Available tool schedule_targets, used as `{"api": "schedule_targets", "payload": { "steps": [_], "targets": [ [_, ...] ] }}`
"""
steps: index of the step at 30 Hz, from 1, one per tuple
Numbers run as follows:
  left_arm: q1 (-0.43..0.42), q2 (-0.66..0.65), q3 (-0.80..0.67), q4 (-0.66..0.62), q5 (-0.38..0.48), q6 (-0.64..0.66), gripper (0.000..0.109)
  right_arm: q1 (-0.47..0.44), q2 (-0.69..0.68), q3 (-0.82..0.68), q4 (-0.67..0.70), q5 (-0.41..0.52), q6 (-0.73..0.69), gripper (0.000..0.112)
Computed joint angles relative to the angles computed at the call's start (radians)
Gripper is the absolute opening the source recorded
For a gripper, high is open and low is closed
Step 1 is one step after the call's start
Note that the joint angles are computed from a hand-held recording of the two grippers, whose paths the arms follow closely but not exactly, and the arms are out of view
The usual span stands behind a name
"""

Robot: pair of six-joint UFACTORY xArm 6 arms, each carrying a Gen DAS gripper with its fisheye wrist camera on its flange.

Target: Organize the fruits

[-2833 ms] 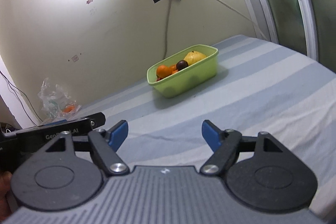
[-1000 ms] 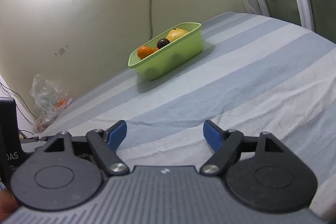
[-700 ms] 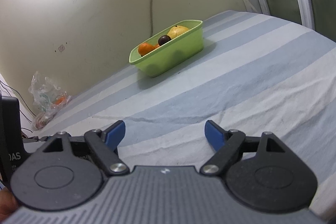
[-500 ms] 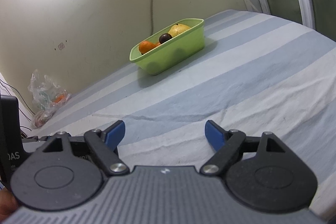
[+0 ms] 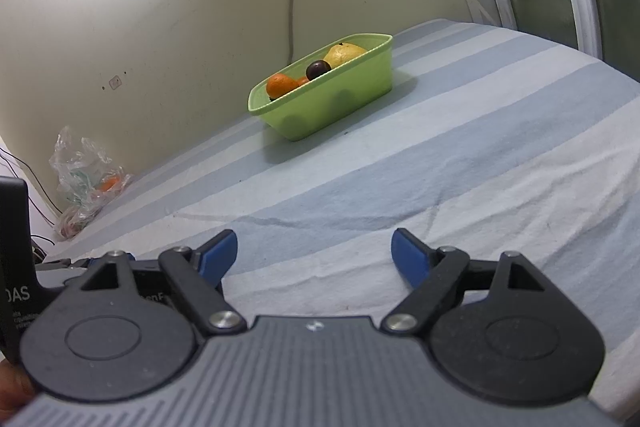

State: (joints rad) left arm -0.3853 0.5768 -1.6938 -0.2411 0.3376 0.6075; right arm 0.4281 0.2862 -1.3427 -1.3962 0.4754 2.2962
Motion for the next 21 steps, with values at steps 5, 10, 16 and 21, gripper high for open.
{"api": "schedule_targets", "payload": {
  "steps": [5,10,16,21],
  "targets": [
    [0.000,0.000,0.003,-0.001,-0.006,-0.003,0.103,0.002,0.005,-0.007,-0.004,0.004,-0.001,0.086],
    [0.002,0.004,-0.001,-0.005,-0.007,-0.004,0.103,0.009,0.009,-0.014,0.001,0.018,-0.014,0.086],
    [0.004,-0.001,0.010,-0.024,-0.025,0.007,0.103,0.016,0.014,-0.023,0.010,0.031,-0.030,0.086],
    [0.005,-0.010,0.028,-0.046,-0.053,0.030,0.103,0.027,0.025,-0.041,0.022,0.050,-0.049,0.086]
  ]
}}
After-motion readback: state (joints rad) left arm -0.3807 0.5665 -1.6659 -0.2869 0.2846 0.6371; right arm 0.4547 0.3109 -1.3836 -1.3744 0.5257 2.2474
